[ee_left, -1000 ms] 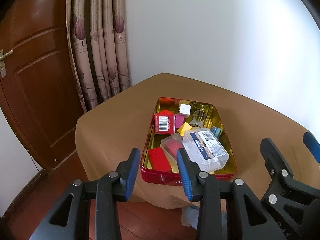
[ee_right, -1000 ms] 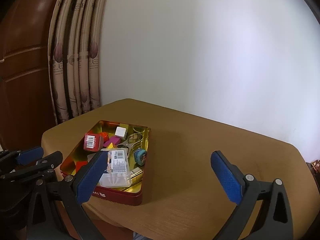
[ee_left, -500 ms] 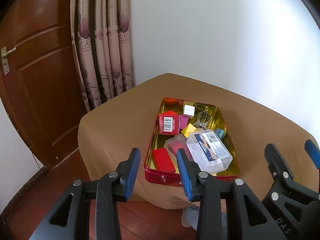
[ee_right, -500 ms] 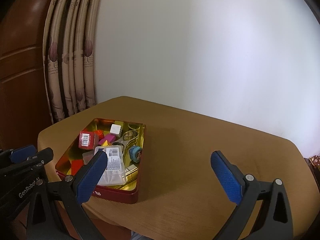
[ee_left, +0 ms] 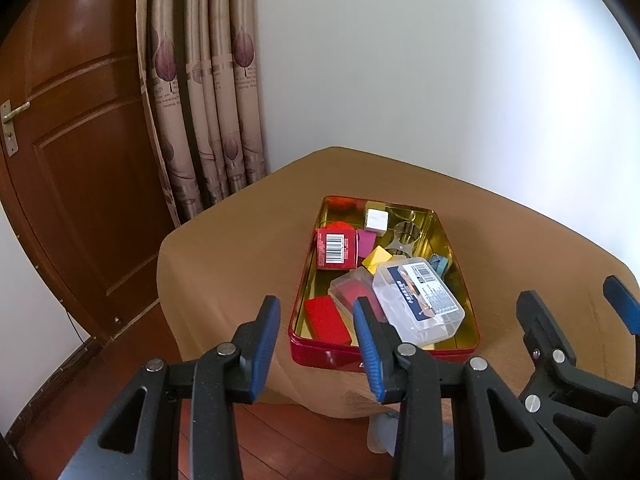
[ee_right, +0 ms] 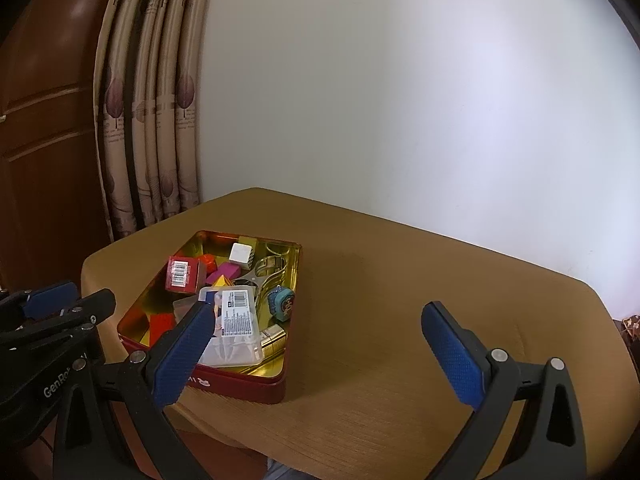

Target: Organize rigid objects

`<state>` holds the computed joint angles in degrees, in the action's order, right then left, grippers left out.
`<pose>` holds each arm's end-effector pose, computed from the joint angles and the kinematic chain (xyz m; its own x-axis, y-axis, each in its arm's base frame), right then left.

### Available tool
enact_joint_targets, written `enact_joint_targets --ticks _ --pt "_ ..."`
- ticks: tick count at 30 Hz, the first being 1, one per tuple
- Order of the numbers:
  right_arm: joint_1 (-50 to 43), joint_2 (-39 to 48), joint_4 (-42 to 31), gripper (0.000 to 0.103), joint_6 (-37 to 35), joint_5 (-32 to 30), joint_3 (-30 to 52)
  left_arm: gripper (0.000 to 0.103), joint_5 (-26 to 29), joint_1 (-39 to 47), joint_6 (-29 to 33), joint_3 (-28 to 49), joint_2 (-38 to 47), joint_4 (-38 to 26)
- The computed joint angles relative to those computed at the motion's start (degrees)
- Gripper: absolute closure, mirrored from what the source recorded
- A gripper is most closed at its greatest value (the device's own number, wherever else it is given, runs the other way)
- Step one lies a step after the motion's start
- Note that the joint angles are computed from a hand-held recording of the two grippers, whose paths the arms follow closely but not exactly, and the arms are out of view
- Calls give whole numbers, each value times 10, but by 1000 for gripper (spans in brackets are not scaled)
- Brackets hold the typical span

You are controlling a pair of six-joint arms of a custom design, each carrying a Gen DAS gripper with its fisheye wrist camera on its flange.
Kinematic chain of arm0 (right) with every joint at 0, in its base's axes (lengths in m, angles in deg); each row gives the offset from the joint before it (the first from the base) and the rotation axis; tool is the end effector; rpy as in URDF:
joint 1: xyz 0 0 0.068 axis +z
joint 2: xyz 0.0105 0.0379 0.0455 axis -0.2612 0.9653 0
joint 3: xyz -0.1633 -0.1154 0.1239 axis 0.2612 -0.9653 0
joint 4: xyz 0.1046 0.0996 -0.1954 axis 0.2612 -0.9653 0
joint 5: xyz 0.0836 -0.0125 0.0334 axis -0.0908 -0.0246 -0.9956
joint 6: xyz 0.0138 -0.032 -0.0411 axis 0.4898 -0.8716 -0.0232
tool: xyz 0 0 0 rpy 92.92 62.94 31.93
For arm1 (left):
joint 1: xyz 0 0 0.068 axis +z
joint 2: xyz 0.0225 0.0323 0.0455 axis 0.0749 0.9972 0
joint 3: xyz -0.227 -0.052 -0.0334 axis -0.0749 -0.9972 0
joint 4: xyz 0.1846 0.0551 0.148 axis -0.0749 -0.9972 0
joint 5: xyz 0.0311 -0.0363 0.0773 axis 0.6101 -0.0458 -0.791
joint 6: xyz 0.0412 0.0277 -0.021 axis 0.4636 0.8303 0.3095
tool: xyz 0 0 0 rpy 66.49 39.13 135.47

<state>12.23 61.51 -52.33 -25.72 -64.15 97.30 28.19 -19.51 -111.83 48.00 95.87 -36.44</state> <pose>0.3208 0.1581 0.2128 -0.3621 -0.0618 -0.9301 -0.2451 0.9690 0.0310 0.2927 -0.1089 0.2283 -0.5856 -0.2037 -0.7846 -0.3148 0.9491 -0.0115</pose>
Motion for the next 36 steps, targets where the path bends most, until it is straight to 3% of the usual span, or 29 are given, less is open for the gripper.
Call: enact_joint_targets --ticks 23,36 --pt "15 9 -14 1 -4 -4 19 64 25 35 -7 -22 -29 5" --pt "23 23 -29 1 4 -7 37 64 0 23 2 -28 -41 7"
